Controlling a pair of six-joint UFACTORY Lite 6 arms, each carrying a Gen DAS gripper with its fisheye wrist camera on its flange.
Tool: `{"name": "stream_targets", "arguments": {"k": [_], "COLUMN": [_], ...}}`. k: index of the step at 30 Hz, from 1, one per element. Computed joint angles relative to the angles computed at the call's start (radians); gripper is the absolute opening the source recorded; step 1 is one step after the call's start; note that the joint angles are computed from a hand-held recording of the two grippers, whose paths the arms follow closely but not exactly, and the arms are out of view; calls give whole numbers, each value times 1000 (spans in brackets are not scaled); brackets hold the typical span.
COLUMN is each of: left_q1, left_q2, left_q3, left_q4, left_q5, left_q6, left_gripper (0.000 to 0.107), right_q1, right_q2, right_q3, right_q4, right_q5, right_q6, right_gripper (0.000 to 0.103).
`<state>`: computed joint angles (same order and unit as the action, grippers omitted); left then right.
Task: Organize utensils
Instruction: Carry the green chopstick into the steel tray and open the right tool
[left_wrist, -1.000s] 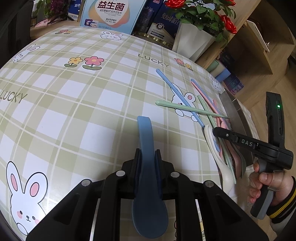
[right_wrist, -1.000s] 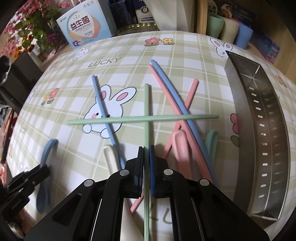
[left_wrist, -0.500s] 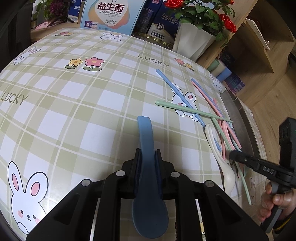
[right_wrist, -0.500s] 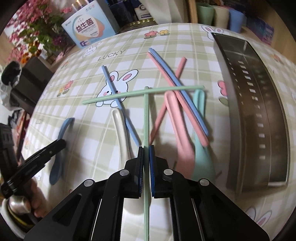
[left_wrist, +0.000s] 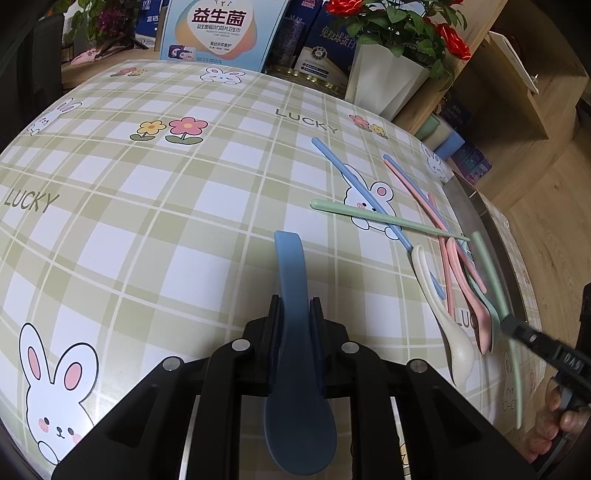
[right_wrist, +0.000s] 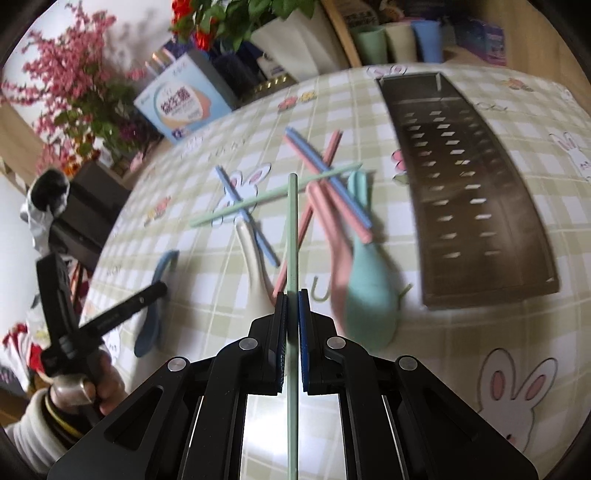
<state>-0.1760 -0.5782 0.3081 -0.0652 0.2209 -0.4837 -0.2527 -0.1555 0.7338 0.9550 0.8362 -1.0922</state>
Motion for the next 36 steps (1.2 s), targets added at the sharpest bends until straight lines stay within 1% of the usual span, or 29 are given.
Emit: {"name": "stream_targets", "arguments": {"k": [3, 6, 12, 15, 16, 18, 21, 25, 29, 36], "left_q1": [-19, -25, -41, -41, -42, -48, -55, -56, -64, -62], "left_q2": [8, 12, 18, 19, 20, 23, 30, 29, 29, 31], "left_q3": [7, 11, 16, 17, 18, 21, 26, 25, 25, 26], "left_q4": [82, 118, 191, 188, 193, 218, 248, 249, 287, 276], "left_q5": [3, 6, 11, 12, 14, 18, 22, 22, 25, 24], "left_q6": [-88, -123, -205, -201, -205, -230, -259, -260, -299, -288], "left_gripper": [15, 15, 15, 15, 15, 15, 15, 15, 16, 16], "right_q1": [-56, -93, -54, -36, -34, -28, -6, 0, 0, 0], "right_q2": [50, 134, 400, 522, 540, 612, 649, 683, 684, 670], "right_q3": [94, 212, 485, 593, 602, 666, 686, 693, 673, 649], "right_q4": [6, 0, -78, -104, -100, -102, -105, -88, -85, -97], "right_q5": [11, -2, -165, -187, -190, -171, -189, -177, -168, -158], "right_q6": [-15, -24, 30, 104, 113, 159, 187, 213, 219, 232], "right_gripper": [6, 6, 6, 6, 6, 6, 6, 6, 6, 7]}}
